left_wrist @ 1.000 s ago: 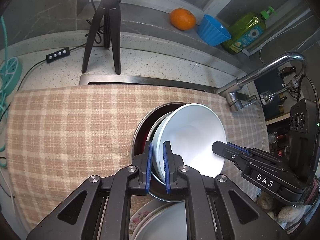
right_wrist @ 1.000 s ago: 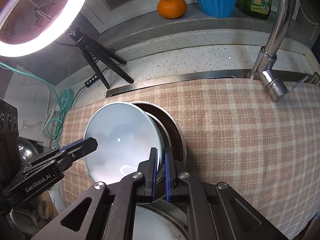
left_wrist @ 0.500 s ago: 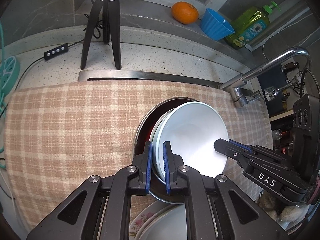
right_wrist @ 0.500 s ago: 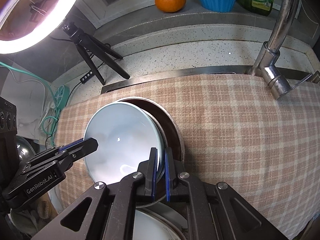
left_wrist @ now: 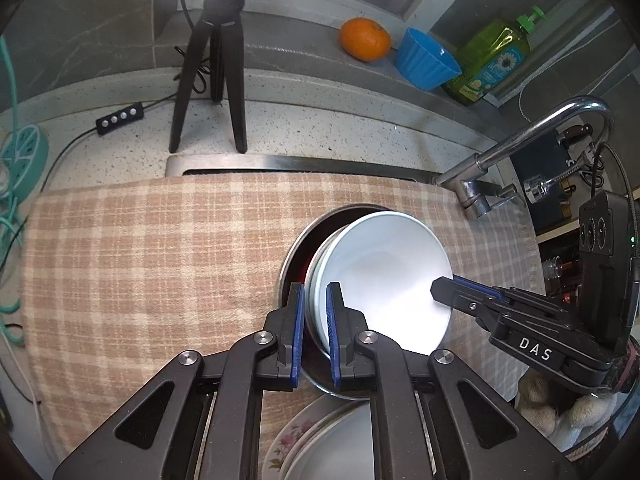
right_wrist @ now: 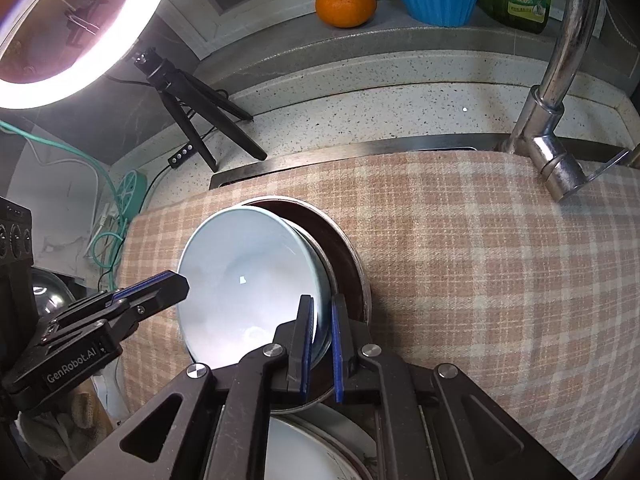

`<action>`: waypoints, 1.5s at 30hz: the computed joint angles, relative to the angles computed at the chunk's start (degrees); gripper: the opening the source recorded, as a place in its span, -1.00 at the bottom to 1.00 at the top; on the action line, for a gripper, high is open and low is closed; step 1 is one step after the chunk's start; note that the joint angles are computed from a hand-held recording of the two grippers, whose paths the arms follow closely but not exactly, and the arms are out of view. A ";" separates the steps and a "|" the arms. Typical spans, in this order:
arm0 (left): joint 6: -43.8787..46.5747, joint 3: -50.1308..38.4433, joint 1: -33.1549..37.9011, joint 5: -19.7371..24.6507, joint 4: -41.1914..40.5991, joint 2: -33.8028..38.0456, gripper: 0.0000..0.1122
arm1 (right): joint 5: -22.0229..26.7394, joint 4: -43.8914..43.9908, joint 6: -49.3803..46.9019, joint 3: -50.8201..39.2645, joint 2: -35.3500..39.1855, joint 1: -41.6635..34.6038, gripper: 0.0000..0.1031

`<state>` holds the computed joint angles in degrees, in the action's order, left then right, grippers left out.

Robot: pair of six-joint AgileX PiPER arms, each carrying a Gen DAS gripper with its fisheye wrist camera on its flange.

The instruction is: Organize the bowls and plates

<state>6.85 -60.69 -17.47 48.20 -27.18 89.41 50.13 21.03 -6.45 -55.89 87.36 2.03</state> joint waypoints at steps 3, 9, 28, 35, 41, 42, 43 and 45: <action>1.40 1.18 2.28 0.42 -0.85 -2.16 -0.82 | -0.42 1.19 -2.24 1.36 -3.11 -1.37 -0.82; 3.23 2.48 6.34 0.85 -2.18 -2.47 -0.80 | 0.62 4.85 -7.34 3.20 -5.76 -6.54 -0.78; 6.52 3.41 7.14 0.44 -7.33 2.92 -0.80 | 0.57 11.42 -13.22 6.08 -1.28 -10.88 -0.77; 7.44 3.16 7.07 0.57 -8.10 3.09 -0.80 | -0.14 13.20 -13.91 6.30 0.40 -10.64 -0.77; 6.65 2.50 5.79 0.08 -7.04 3.92 -0.80 | -0.56 12.65 -13.32 5.43 1.42 -10.54 -0.76; 6.55 2.42 5.58 0.09 -6.94 4.03 -0.80 | -0.60 12.43 -13.25 5.31 1.70 -10.52 -0.76; 6.75 2.37 5.39 0.19 -7.09 4.10 -0.80 | -0.75 12.25 -13.04 5.33 1.96 -10.33 -0.76; 5.69 2.45 4.51 -0.54 -5.76 3.77 -0.80 | -0.99 12.14 -12.90 5.18 2.72 -9.79 -0.76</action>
<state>12.54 -58.24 -12.96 47.66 -32.94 93.19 49.14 33.17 -19.35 -50.71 90.08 -7.76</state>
